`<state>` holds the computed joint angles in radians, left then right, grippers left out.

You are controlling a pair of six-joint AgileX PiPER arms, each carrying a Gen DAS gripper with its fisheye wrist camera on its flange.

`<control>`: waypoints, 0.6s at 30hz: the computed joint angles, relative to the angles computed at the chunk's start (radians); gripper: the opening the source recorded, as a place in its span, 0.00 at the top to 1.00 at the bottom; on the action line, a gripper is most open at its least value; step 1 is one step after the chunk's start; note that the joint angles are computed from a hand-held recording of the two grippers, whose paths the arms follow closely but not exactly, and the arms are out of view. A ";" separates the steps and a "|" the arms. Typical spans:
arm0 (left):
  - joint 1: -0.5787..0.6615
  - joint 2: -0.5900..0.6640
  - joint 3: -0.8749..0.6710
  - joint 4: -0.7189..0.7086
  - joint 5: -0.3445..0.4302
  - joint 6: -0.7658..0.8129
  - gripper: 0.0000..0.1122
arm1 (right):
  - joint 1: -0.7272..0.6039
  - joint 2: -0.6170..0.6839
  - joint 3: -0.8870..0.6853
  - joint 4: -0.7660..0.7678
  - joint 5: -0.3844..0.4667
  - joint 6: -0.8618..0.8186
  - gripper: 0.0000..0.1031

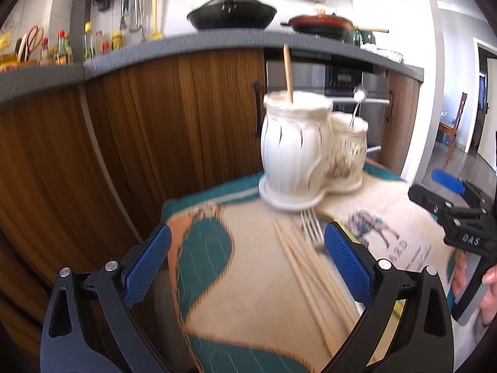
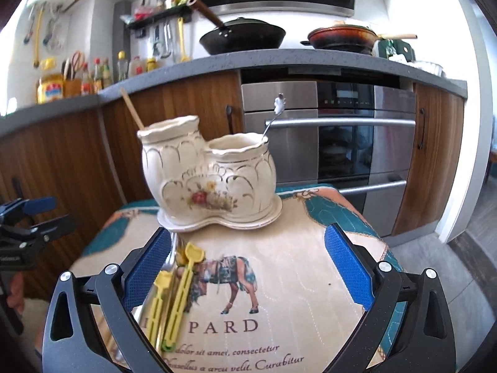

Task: Organize utensils
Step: 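Close the left tool on another chopstick while the right tool grasps a yellow-green utensil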

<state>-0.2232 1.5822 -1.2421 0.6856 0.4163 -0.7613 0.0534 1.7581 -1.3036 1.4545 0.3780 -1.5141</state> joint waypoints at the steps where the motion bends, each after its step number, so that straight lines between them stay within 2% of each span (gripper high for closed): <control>1: 0.009 0.003 0.008 -0.053 -0.004 0.045 0.13 | 0.005 -0.002 0.005 0.010 -0.010 -0.017 0.05; 4: 0.009 0.023 0.010 -0.098 0.011 0.088 0.13 | 0.005 0.002 0.001 -0.005 0.013 -0.011 0.05; 6: 0.007 0.058 -0.016 -0.132 0.049 0.131 0.13 | 0.000 0.015 -0.021 -0.087 0.044 0.069 0.05; 10: 0.010 0.112 -0.057 -0.236 0.094 0.237 0.13 | 0.010 0.045 -0.073 -0.303 0.053 0.286 0.05; 15: -0.010 0.169 -0.109 -0.246 0.152 0.270 0.13 | 0.009 0.089 -0.148 -0.519 0.116 0.529 0.05; 18: -0.025 0.188 -0.140 -0.232 0.188 0.278 0.14 | 0.015 0.095 -0.157 -0.568 0.117 0.570 0.05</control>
